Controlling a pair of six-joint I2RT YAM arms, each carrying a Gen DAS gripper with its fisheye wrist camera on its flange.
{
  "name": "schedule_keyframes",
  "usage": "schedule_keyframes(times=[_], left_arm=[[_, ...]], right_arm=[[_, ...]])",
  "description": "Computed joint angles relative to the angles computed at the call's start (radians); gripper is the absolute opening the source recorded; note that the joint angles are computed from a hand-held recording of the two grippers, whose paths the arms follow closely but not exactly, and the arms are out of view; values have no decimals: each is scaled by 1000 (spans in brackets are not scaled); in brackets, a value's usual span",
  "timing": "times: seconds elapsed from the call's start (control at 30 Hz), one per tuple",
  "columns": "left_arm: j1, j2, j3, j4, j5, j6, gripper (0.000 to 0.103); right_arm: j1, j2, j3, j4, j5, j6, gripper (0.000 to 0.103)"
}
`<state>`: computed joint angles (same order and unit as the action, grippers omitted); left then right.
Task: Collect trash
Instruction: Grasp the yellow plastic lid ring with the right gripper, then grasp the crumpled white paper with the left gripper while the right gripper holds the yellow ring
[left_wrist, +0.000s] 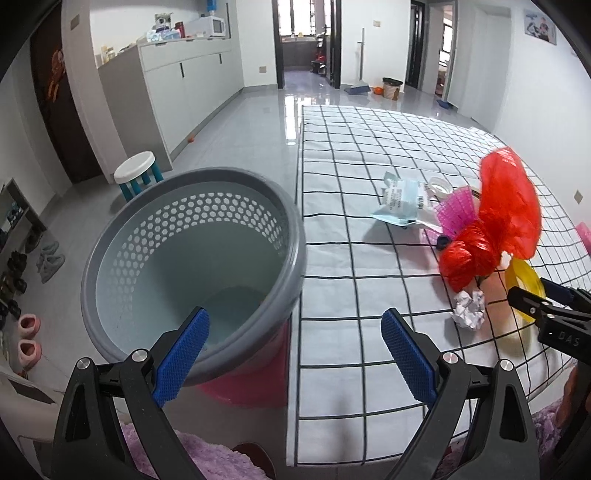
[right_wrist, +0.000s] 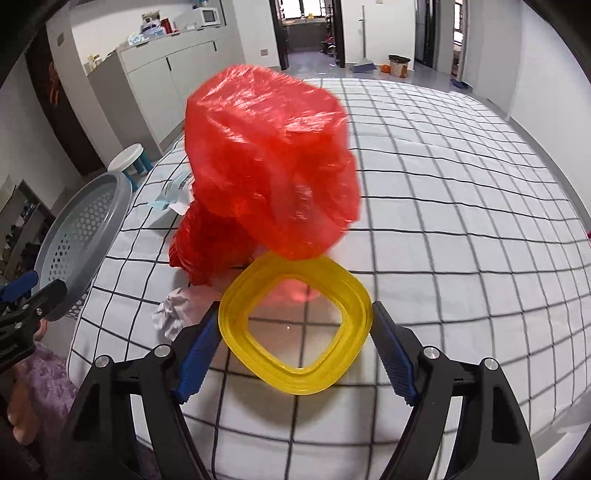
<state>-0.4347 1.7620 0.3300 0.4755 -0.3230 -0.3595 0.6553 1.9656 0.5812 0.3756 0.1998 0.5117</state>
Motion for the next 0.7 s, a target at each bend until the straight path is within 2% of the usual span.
schedule_keyframes(times=[0.27,0.5,0.7], left_arm=[[-103,6,32,-38,-24,-40,93],[-207,92,121,-74,-47,-92,94],[-272,178,211,-102,-42,-112,94]], right_arm=[[0,-134,-146,20,24,73,75],[38,-186,-213,29,45,119,75],[10,-247,-280,86,17,120,75]])
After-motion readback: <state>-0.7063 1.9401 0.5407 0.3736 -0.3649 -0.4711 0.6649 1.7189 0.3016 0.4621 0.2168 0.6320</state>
